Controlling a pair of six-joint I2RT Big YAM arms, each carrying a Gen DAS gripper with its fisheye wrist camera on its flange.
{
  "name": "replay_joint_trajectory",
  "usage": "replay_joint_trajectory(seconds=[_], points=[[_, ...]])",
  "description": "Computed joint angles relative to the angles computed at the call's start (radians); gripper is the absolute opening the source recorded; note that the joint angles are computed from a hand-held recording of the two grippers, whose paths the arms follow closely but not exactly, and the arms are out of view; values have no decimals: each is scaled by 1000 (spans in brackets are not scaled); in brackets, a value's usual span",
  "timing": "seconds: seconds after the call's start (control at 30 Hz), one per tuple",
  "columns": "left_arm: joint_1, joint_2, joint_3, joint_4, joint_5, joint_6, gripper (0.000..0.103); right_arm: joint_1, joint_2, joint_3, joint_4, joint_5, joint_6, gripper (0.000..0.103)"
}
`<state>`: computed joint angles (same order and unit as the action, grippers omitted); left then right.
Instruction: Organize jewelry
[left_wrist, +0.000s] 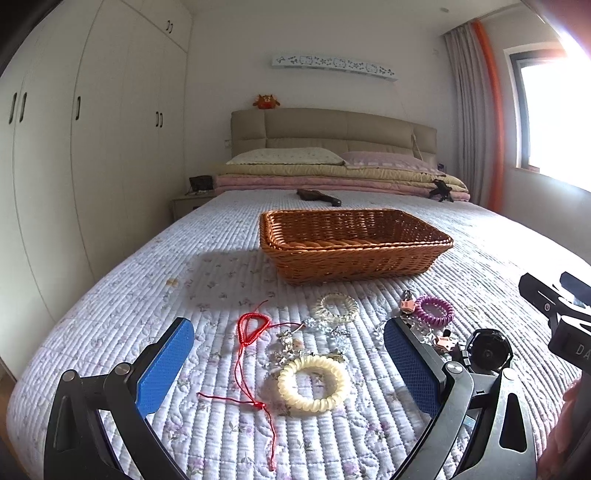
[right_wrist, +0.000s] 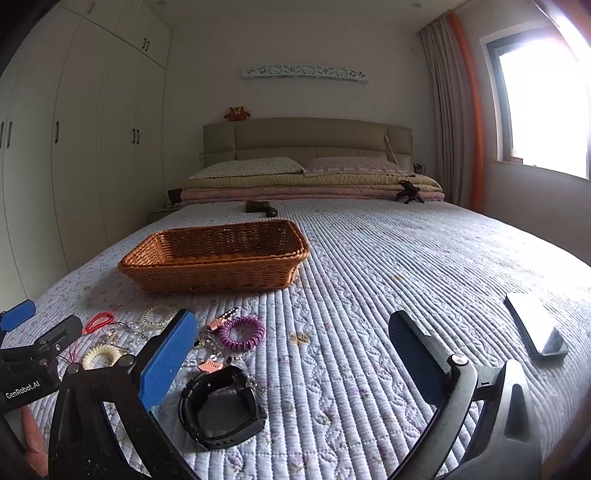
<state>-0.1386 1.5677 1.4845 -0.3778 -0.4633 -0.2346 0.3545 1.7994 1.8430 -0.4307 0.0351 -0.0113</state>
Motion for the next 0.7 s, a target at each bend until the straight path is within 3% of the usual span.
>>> replay_joint_trajectory(seconds=[0.2,0.4,0.5,0.7], points=[[7,-11,-7,-20,26,-2,102,-8,-16,-16,-49,21,60,103],[0,-29,-20,-26,1,3,102,5,-37,-37,-50,15,23,103],[3,-25,-5,-84,-24,-20,102,7,-43,-45,-59,-7,-4,103],[62,-52,-22,-161,80,-116,102,8,-55,-70,-67,-48,-51,90]])
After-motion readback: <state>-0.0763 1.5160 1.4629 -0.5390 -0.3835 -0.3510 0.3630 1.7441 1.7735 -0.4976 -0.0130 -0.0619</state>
